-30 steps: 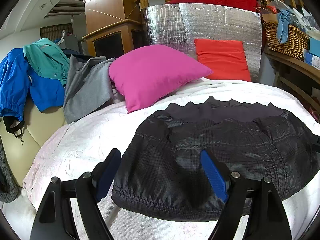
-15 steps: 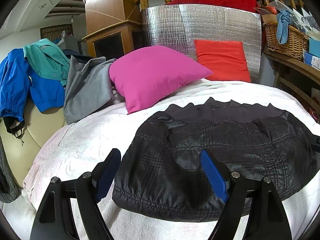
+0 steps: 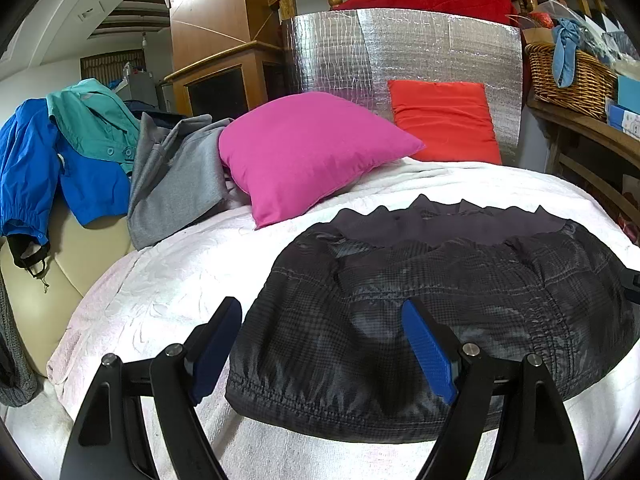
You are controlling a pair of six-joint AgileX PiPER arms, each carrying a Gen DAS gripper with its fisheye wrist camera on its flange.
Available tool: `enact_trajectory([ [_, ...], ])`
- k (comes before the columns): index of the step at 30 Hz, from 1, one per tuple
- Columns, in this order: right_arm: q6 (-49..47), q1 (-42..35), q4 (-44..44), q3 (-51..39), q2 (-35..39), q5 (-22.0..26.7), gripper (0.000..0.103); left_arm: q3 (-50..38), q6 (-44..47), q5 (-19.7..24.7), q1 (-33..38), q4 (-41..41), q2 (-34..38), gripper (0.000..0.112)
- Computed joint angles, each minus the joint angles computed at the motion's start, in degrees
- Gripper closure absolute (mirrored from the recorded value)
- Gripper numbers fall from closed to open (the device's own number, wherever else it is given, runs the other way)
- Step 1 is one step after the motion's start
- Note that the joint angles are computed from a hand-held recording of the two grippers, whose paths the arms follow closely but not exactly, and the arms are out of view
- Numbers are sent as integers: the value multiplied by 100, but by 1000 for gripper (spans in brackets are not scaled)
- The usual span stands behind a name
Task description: Fold large clothes
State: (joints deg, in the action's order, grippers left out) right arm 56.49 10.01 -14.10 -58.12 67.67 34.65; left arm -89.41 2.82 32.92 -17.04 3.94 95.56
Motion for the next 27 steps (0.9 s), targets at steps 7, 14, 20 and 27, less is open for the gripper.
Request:
enact_trajectory([
  [7,14,5,-3,-3,23,20,45,13,20,-4,6,-12,-4,30],
  [14,-152,-56,171,-17,116,78,41,-3,-19,10,-5,40,16,30],
  [20,-876,-326,926,-166,538,398,40,-16,-57,32,-21,131,55,30],
  [27,-512,-477,444,285,-229,262,37,-914,367,1175,356,-624,674,30],
])
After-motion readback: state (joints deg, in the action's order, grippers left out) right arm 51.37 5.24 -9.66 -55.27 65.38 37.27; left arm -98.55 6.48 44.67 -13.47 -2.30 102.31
